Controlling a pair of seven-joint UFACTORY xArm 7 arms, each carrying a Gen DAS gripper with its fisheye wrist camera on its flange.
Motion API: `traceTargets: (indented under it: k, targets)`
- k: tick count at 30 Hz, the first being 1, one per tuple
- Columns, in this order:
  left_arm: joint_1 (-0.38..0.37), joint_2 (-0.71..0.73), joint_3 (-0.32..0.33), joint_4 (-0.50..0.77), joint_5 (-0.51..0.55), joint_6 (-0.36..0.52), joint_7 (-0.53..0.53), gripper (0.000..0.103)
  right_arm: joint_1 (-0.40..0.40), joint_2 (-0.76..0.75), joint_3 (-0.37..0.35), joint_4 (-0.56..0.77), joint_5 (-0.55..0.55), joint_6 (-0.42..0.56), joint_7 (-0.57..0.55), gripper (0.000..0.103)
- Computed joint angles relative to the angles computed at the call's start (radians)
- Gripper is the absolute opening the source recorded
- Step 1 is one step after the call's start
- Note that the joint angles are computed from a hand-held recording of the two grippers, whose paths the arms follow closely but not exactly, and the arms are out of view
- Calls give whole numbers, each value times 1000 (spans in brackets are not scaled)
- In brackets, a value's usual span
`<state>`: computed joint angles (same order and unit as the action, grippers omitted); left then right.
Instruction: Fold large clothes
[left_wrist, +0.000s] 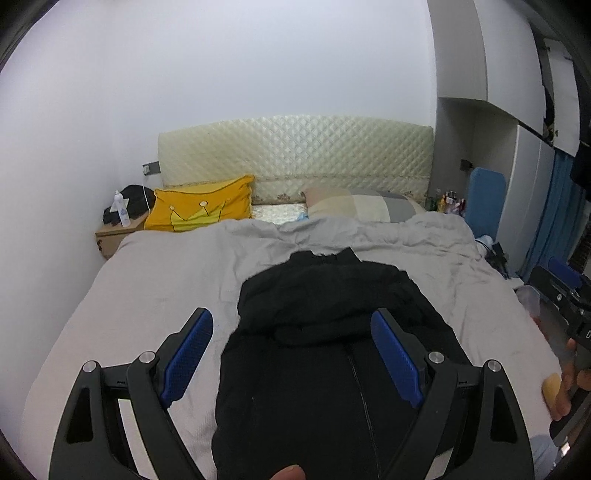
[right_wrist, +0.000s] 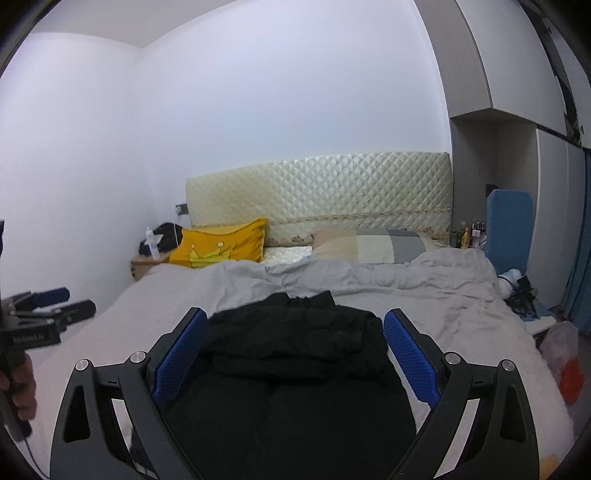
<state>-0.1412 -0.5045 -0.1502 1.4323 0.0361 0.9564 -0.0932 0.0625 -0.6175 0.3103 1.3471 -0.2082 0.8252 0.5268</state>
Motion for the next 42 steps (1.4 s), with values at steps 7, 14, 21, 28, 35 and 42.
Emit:
traceTargets:
  k: [7,14,21,28,35,42]
  targets:
    - [-31,-99,37,-160,-58,-10,38,89,40,-134,-6,-147,31,35,-20,98]
    - [-42,-156,80,-319,-109,-30,89,93,76,-222,-30,-293,77,69,-65,98]
    - [-35,-170,128,-430,-165,-4,116,93,110,-291,-94,-437,144,90,-105,98]
    - [-3,-59,246,-402,-288,153,160,93,136,-294,-212,-498,246,167,-185,98]
    - [97,136,340,-346,-420,293,216,92,92,-263,-301,-518,307,271,-271,98]
    - [190,325,350,-294,-550,403,259,92,45,-194,-394,-543,431,337,-308,98]
